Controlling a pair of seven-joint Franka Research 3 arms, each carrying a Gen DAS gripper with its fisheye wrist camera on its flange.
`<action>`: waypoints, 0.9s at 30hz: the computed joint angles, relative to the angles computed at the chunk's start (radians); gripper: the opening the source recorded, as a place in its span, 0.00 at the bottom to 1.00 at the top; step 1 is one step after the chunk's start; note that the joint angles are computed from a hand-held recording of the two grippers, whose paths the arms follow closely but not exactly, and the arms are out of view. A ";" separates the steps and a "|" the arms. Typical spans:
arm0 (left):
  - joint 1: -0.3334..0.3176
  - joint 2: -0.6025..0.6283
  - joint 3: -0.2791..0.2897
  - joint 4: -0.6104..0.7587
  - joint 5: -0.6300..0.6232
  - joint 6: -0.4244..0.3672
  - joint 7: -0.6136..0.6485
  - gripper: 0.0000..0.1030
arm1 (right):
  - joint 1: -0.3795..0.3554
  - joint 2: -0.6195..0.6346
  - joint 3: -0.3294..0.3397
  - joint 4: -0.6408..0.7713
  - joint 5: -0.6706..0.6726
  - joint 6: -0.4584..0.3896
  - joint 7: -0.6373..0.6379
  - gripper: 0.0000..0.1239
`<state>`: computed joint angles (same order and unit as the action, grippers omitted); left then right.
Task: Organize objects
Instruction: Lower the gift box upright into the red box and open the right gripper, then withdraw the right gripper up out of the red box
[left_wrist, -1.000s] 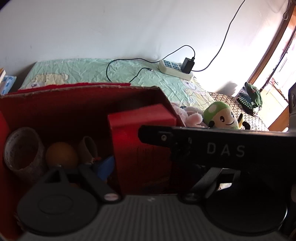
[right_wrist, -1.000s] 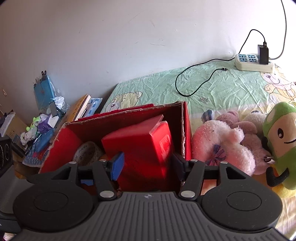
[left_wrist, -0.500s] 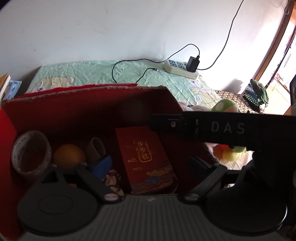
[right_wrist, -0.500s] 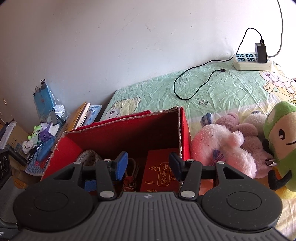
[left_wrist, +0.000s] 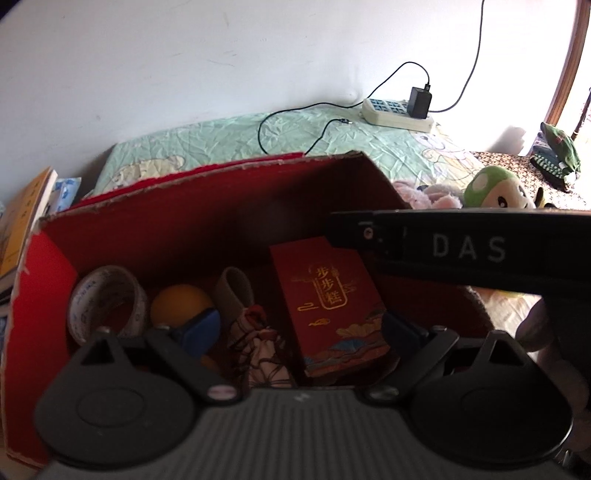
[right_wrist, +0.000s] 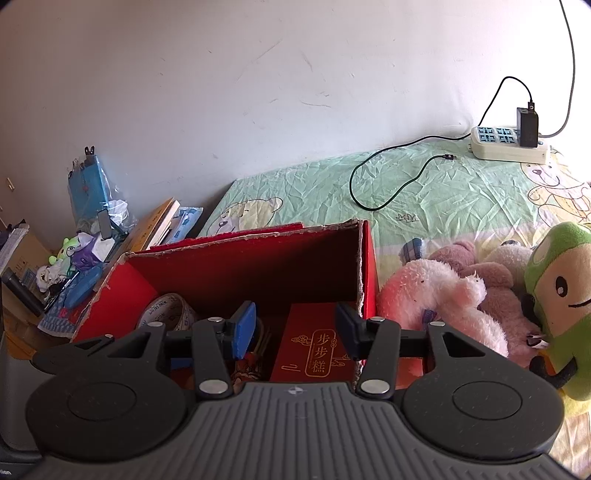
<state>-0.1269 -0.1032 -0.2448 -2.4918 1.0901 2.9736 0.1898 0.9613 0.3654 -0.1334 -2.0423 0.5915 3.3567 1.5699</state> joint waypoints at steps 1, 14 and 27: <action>-0.005 -0.005 0.000 -0.003 -0.021 -0.013 0.011 0.92 | -0.016 -0.002 0.016 -0.002 -0.003 0.003 0.003 0.41; -0.039 -0.135 -0.048 -0.037 -0.167 -0.267 -0.028 0.93 | -0.073 -0.058 0.078 -0.041 -0.061 -0.023 0.037 0.42; -0.107 -0.189 -0.113 0.008 -0.253 -0.572 -0.122 1.00 | -0.237 -0.132 0.240 -0.130 -0.146 0.011 0.000 0.48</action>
<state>-0.2336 -0.2918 -0.3575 -2.4837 0.8370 2.4013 0.0677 0.7241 0.2331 0.1067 -2.1722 0.4459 3.3675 1.5697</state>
